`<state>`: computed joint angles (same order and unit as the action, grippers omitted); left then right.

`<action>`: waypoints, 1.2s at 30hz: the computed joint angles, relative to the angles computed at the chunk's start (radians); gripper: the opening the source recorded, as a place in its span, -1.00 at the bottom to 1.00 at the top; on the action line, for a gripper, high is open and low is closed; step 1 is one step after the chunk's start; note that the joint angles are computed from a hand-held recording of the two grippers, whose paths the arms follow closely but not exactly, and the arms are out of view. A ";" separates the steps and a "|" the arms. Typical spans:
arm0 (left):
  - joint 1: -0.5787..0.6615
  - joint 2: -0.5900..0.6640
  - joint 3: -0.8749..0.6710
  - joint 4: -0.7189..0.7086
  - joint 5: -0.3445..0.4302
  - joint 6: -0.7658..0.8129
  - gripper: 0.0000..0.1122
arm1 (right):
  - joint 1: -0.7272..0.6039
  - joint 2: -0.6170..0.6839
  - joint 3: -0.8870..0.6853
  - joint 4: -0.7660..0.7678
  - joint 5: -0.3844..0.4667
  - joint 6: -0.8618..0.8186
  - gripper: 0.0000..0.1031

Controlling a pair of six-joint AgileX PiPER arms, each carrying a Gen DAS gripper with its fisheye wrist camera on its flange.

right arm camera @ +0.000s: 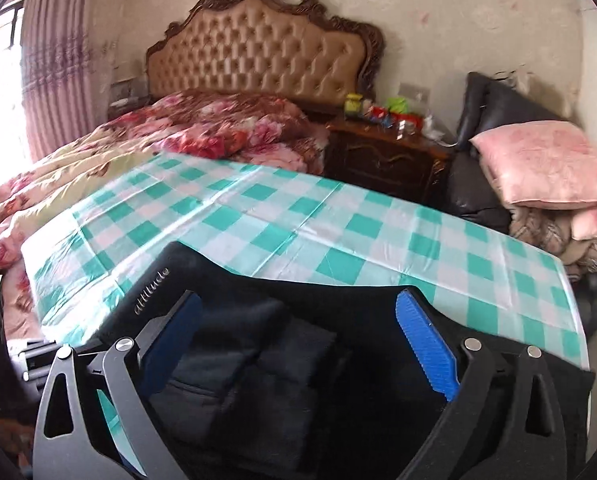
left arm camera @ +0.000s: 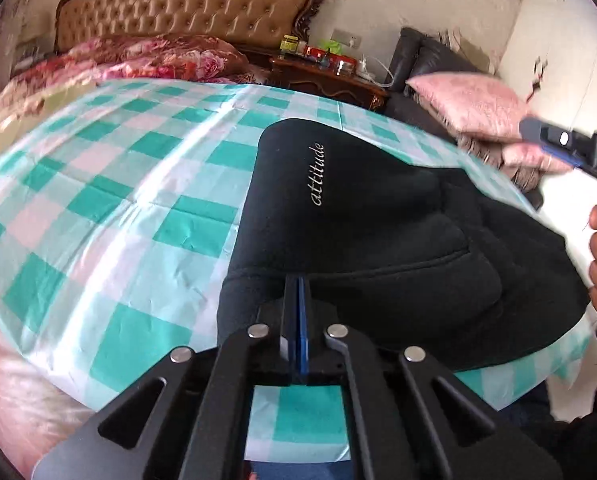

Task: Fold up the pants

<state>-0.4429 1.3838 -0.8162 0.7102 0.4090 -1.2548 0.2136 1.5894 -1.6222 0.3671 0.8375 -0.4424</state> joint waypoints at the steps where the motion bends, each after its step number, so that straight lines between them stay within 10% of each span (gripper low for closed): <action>1: 0.014 0.003 -0.008 -0.034 -0.003 0.047 -0.96 | 0.013 -0.030 0.063 0.047 -0.043 -0.028 0.88; 5: 0.069 -0.017 -0.009 -0.231 -0.032 0.228 -0.96 | 0.079 -0.022 0.107 0.005 -0.037 0.001 0.89; 12: 0.040 -0.005 -0.146 -0.090 0.100 0.181 -0.94 | 0.106 0.123 0.098 -0.164 0.044 0.115 0.86; 16: 0.128 0.125 -0.344 -0.284 0.097 0.487 -0.87 | 0.117 0.113 0.130 -0.190 0.016 0.124 0.88; 23: 0.276 0.530 -0.796 -0.608 0.339 0.880 -0.84 | 0.119 0.115 0.147 -0.185 0.005 0.117 0.90; 31: 0.319 0.519 -0.759 -0.692 0.279 0.902 -0.85 | 0.120 0.112 0.151 -0.182 0.005 0.117 0.91; 36: 0.248 0.301 -0.517 -0.519 0.157 0.721 -0.76 | 0.119 0.113 0.150 -0.182 0.006 0.119 0.91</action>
<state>-0.1953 1.6850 -1.3334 0.1916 0.5663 -0.5342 0.3331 1.7021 -1.4725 0.1852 0.8433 -0.3236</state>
